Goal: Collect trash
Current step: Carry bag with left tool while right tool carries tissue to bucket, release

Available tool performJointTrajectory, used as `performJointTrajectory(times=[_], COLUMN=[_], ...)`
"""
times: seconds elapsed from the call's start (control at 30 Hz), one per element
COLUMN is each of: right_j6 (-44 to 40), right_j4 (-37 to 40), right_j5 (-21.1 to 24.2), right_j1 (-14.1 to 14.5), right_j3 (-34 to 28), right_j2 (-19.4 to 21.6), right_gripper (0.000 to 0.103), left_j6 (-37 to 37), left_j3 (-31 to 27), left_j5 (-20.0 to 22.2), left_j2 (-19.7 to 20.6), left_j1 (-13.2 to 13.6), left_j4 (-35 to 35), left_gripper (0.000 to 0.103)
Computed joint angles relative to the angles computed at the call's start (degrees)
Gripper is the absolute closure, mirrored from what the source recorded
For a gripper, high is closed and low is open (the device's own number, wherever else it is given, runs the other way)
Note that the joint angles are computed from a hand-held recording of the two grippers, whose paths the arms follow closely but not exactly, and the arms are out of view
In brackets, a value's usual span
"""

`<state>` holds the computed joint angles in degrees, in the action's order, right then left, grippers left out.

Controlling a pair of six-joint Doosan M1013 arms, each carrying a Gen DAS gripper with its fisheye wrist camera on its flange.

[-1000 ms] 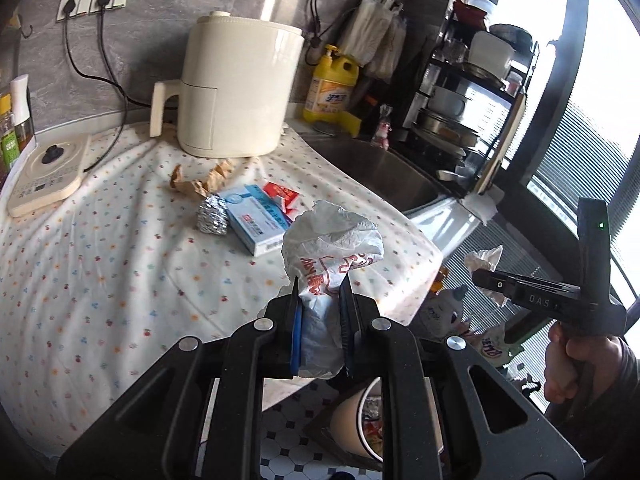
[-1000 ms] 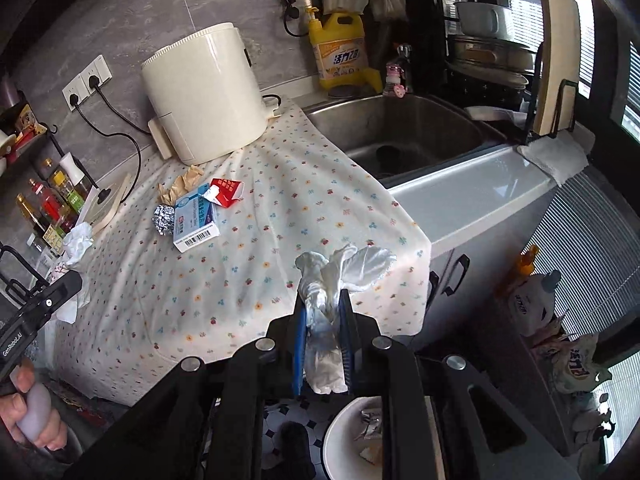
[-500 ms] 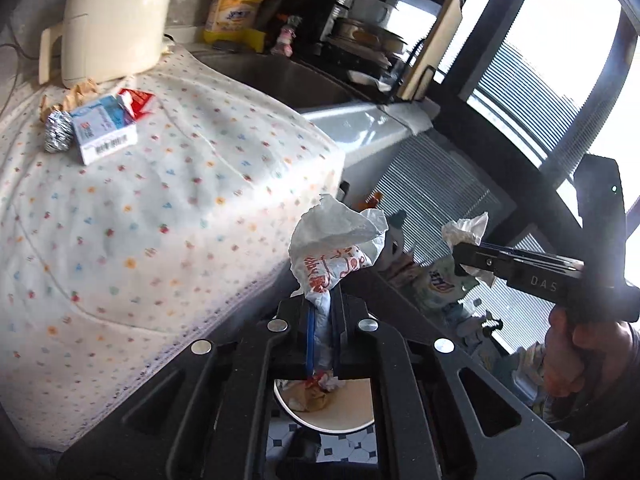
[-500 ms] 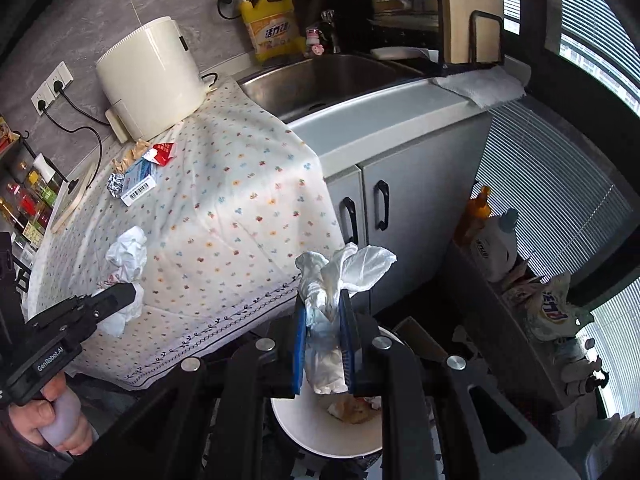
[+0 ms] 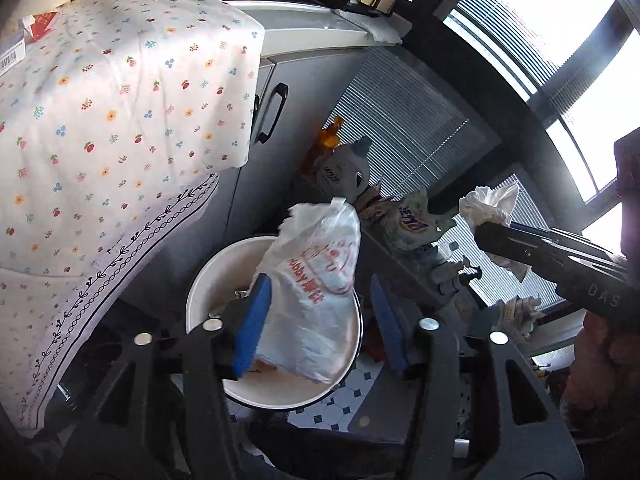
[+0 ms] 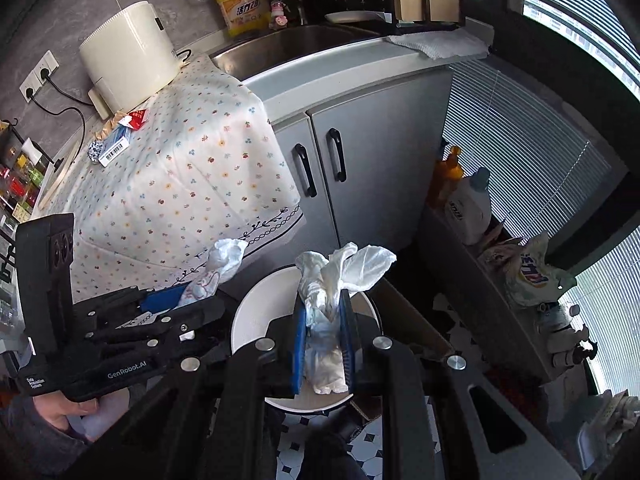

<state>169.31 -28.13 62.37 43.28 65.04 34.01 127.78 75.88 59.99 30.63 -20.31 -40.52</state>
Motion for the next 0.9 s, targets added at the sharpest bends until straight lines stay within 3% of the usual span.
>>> performJointTrajectory(times=[0.13,0.33,0.53,0.63,0.77,0.9], right_j6=[0.55,-0.73,-3.11,-3.77,-3.66,-4.38], right_j4=[0.43,1.82,3.79,4.13,3.12,2.43], right_j5=[-0.84,-2.26,-3.63,-3.54,-2.89,-2.0], right_j1=[-0.16,-0.47,-0.92,-1.07,-1.16,-1.45], right_j3=[1.0,0.23,-2.27,-4.17,-6.76,-9.74], right_j2=[-0.42,0.31,2.06,3.13,4.4,5.67], right_gripper=[0.087,0.086,0.083,0.074,0.049,0.044], left_j6=[-0.47,-2.79,-4.3,-5.02,-5.39,-5.91], left_j3=[-0.05,0.5,0.12,0.0,-0.17,-0.65], left_j5=[0.99,-2.86,-7.14,-8.74,-10.02,-11.0], left_j2=[0.06,-1.12,-2.53,-3.17,-3.8,-4.1], left_j1=[0.33,1.94,3.84,4.87,6.14,7.4], left_j4=[0.14,1.25,2.92,3.05,2.96,3.13], left_gripper=[0.035,0.019,0.011,0.009,0.008,0.007])
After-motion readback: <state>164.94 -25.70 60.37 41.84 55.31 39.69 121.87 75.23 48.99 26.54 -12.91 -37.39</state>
